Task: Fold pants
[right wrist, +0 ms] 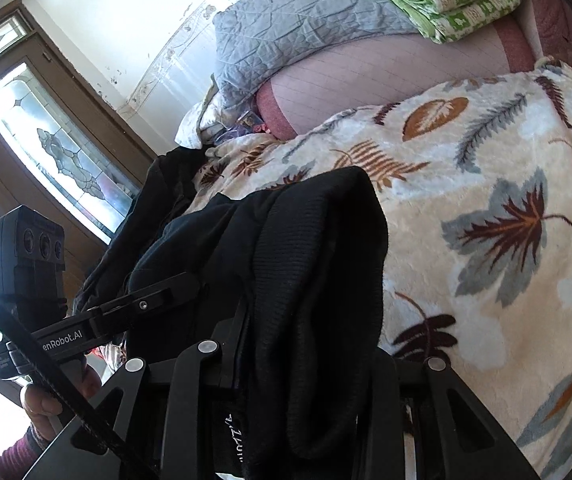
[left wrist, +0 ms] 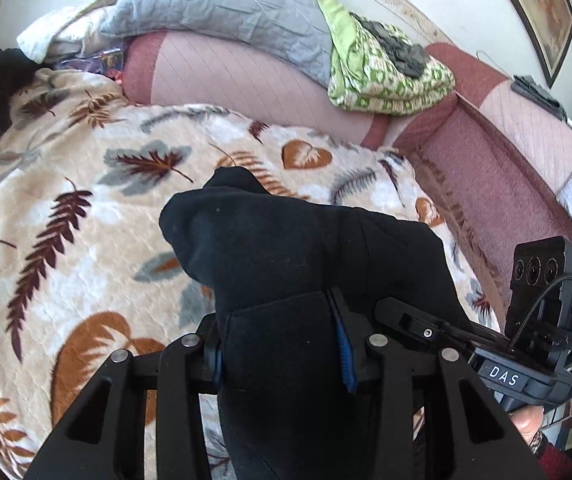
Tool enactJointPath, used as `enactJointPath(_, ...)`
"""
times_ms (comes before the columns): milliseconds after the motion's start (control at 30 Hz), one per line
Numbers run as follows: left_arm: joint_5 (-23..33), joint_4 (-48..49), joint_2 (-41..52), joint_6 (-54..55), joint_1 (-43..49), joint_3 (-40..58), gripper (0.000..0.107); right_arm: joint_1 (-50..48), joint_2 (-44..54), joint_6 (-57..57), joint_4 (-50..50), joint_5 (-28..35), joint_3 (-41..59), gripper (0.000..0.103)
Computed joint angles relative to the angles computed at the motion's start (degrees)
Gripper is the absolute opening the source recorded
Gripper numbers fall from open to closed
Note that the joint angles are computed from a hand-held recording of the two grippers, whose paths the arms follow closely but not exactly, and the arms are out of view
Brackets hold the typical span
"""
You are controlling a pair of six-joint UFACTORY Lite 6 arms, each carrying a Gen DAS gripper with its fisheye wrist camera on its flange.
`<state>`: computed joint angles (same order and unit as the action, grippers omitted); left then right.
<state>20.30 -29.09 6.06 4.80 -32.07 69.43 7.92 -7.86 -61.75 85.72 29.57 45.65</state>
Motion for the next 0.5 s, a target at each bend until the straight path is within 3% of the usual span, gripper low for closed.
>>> enactJointPath(200,2.14,-3.08,6.79,4.44,5.41,8.42,0.040,3.39,10.42,3.11,-2.17,-1.89,13.45,0.032)
enactJointPath(500,6.58,0.02,28.42,5.08,10.23,33.76,0.040,3.30,31.41,2.79,0.88,-3.54,34.77,0.032)
